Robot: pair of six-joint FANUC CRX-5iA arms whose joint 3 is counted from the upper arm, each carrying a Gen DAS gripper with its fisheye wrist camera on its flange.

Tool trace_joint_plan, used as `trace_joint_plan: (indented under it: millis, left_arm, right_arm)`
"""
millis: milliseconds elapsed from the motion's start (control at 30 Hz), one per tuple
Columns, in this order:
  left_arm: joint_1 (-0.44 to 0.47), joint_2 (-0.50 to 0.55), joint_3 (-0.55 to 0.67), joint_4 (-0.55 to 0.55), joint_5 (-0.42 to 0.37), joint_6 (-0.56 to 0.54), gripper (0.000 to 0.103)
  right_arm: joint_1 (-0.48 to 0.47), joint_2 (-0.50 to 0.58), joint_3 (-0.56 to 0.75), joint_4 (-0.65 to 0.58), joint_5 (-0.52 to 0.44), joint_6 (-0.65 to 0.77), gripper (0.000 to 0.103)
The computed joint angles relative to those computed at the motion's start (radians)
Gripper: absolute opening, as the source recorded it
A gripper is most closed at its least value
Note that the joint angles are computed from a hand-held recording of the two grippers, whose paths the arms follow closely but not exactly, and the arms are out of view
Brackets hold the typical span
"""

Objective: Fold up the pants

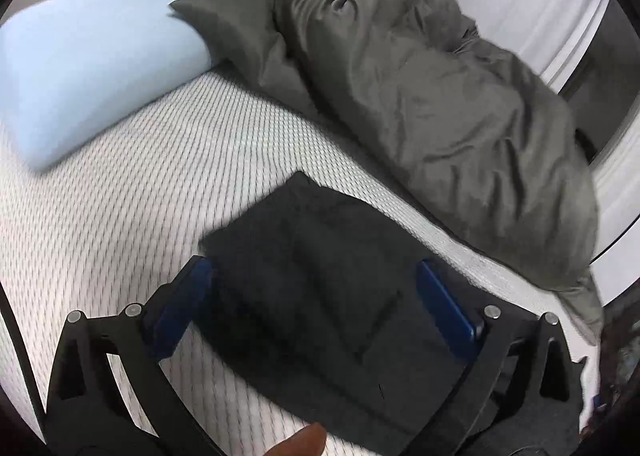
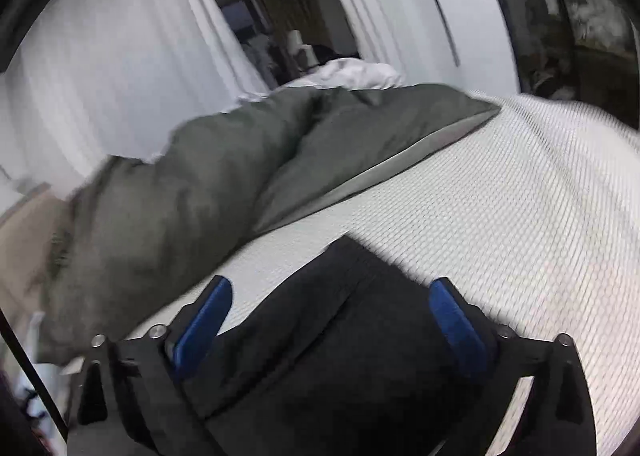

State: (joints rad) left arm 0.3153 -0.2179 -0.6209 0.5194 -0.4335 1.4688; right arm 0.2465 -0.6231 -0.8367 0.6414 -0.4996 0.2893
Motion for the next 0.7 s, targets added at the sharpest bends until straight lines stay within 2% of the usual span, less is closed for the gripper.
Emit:
trace_joint_plan:
  millis: [67,133,200,300,400,467,533,600,700]
  left_arm:
    - [-0.003,-0.069,-0.081,0.056,0.002,-0.056,0.101]
    - [-0.017,-0.141,-0.159,0.076,0.018,-0.060,0.101]
    - [-0.018,-0.173,-0.194,0.075,-0.024,-0.074,0.101]
    - [-0.009,-0.231,-0.257,0.105,-0.063,-0.084,0.100]
    - [-0.013,-0.260,-0.307,0.177,-0.082,-0.141,0.095]
    - [-0.020,-0.270,-0.336,0.228,-0.078,-0.131,0.091]
    - [-0.035,-0.265,-0.356,0.307,-0.072,-0.167,0.076]
    - [-0.062,-0.252,-0.353,0.351,-0.052,-0.191,0.071]
    - [-0.125,-0.235,-0.370,0.495,0.018,-0.295,0.067]
  right_arm:
    - [0.038,-0.095,-0.058,-0.020,0.010,-0.058,0.103]
    - [0.093,-0.140,-0.072,-0.059,-0.031,-0.082,0.103]
    - [0.141,-0.173,-0.079,-0.093,-0.077,-0.089,0.103]
    - [0.219,-0.256,-0.132,-0.058,-0.121,-0.158,0.103]
    - [0.273,-0.310,-0.158,-0.065,-0.177,-0.196,0.103]
    - [0.330,-0.369,-0.201,-0.031,-0.222,-0.309,0.103]
    - [0.354,-0.400,-0.225,-0.038,-0.232,-0.371,0.103]
    - [0.347,-0.393,-0.222,-0.072,-0.220,-0.372,0.103]
    - [0.352,-0.394,-0.219,-0.075,-0.219,-0.341,0.103]
